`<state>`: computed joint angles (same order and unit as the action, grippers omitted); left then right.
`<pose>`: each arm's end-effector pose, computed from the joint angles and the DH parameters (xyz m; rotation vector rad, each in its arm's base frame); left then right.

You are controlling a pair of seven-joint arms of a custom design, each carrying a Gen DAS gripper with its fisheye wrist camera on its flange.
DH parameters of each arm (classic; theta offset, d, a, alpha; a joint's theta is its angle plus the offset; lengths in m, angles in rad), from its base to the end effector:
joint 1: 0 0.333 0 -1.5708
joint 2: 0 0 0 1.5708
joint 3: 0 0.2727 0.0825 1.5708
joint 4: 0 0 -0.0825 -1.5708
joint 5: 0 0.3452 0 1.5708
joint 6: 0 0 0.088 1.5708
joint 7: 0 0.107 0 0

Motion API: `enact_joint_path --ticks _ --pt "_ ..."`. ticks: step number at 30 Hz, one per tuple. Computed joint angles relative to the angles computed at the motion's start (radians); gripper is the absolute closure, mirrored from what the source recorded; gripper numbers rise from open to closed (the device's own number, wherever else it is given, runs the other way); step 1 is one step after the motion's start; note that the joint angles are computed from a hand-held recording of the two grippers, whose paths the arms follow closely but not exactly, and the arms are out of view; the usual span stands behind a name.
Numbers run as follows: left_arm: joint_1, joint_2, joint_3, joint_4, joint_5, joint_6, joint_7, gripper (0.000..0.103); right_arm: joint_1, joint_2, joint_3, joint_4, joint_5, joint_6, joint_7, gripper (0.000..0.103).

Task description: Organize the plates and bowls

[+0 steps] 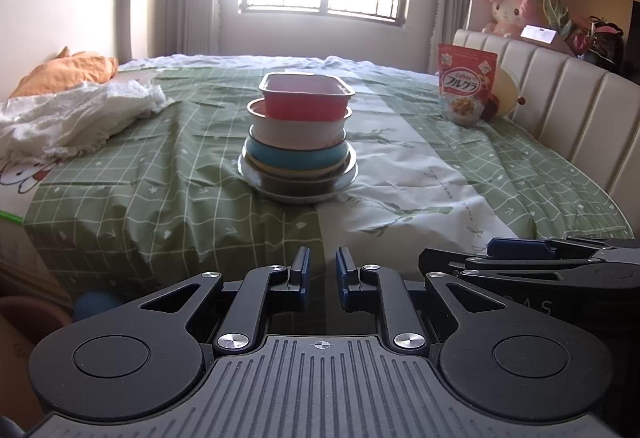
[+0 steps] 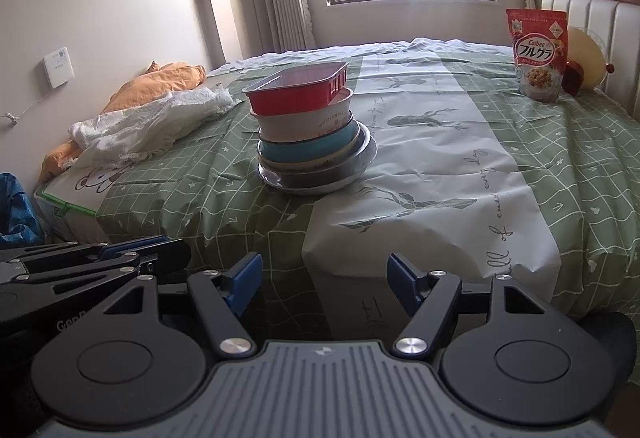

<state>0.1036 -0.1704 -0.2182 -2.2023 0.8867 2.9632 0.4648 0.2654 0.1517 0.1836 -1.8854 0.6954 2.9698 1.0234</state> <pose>0.4992 -0.1155 0.5164 -1.7468 1.4716 -0.8957 0.5611 0.2152 0.5016 -1.7936 1.2548 -0.4155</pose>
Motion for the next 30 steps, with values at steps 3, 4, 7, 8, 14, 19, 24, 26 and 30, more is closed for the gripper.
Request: enact_joint_path --ticks 3,4,7,8,14,19,24,26,30 --pt "-0.001 0.002 0.001 0.002 -0.001 -0.001 0.001 0.086 -0.001 0.004 -0.001 0.005 -0.004 -0.003 0.004 0.033" --pt "-0.001 0.002 0.001 0.002 -0.001 -0.001 0.001 0.086 0.000 0.005 -0.001 0.005 -0.006 -0.004 0.007 0.033" --pt "-0.002 0.002 0.001 0.002 -0.002 -0.002 0.001 0.086 -0.001 0.006 0.000 0.006 -0.009 -0.006 0.012 0.033" --pt "-0.001 0.003 0.000 0.003 0.001 -0.003 -0.003 0.086 -0.001 0.006 0.000 0.006 -0.010 -0.006 0.013 0.033" --pt "-0.004 0.004 0.003 0.004 0.000 -0.003 -0.002 0.086 -0.005 0.015 0.003 0.014 -0.013 -0.010 0.016 0.033" --pt "-0.005 0.004 0.003 0.004 0.000 -0.004 -0.001 0.086 -0.008 0.022 0.004 0.021 -0.015 -0.016 0.018 0.033" --pt "-0.006 0.005 0.004 0.005 -0.001 -0.006 -0.001 0.086 -0.012 0.024 0.008 0.024 -0.009 -0.017 0.012 0.033" --pt "-0.005 0.014 0.002 0.013 0.001 -0.015 -0.007 0.086 -0.017 0.028 0.013 0.031 0.004 -0.023 -0.002 0.033" --pt "-0.016 0.052 0.009 0.052 0.005 -0.044 -0.024 0.086 -0.057 0.063 0.038 0.095 0.104 -0.077 -0.116 0.033"
